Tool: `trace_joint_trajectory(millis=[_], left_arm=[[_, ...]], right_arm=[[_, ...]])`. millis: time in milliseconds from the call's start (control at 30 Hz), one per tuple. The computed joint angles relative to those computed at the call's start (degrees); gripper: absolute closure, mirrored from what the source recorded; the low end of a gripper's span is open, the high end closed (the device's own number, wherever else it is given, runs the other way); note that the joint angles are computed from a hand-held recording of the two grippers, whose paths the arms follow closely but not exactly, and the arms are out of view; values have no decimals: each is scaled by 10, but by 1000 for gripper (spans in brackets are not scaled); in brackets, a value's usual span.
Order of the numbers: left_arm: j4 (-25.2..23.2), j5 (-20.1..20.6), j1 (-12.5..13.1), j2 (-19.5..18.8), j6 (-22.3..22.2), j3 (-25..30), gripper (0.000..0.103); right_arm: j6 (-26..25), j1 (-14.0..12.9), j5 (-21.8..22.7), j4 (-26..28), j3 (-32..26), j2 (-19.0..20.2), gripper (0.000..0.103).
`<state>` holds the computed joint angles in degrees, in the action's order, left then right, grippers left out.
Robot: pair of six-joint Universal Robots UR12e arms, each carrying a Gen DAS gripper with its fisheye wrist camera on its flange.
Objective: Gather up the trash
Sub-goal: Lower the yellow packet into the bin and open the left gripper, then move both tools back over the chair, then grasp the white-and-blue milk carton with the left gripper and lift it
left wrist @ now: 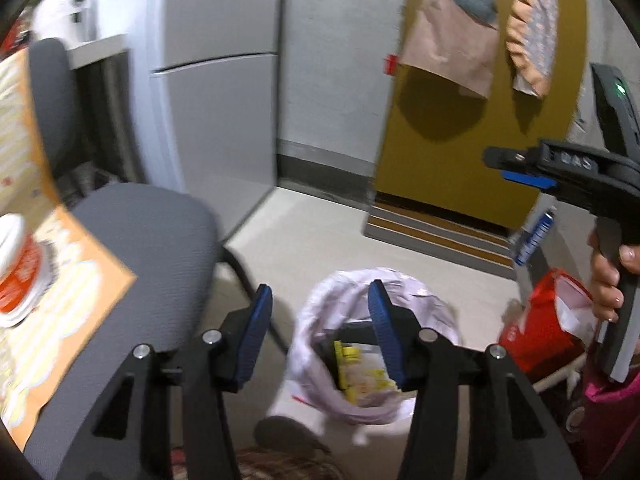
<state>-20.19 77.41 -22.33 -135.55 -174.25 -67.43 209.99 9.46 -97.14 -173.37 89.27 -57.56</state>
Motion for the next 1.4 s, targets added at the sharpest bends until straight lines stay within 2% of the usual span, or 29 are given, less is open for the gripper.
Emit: trace_joint_trajectory(millis=[167, 233, 367, 433, 500, 667, 733, 967, 1200, 1300, 1400], left_arm=[[38, 58, 12, 29, -45, -45, 54], [50, 78, 18, 42, -68, -64, 54], [91, 112, 35, 77, -129, -119, 47], [97, 124, 43, 92, -160, -140, 44], [98, 152, 50, 107, -187, -160, 43], [101, 239, 62, 138, -217, -205, 42], [103, 267, 70, 150, -234, -224, 37], [117, 350, 102, 184, -295, -290, 33], [121, 396, 135, 197, -305, -325, 29], [116, 384, 152, 202, -317, -334, 29], [117, 356, 168, 201, -329, -335, 28]], right_arm=[[-48, 12, 27, -25, -16, 11, 57], [-64, 19, 36, -14, -29, 16, 57], [-104, 28, 98, 12, -56, 25, 56], [-134, 37, 116, 21, -73, 32, 54], [-161, 47, 131, 35, -93, 42, 51], [-205, 63, 191, 75, -145, 67, 51], [-221, 71, 203, 91, -167, 78, 50], [-278, 98, 233, 156, -239, 113, 50], [-309, 123, 243, 215, -311, 149, 50], [-317, 129, 245, 230, -329, 158, 49], [-322, 134, 241, 247, -347, 167, 49]])
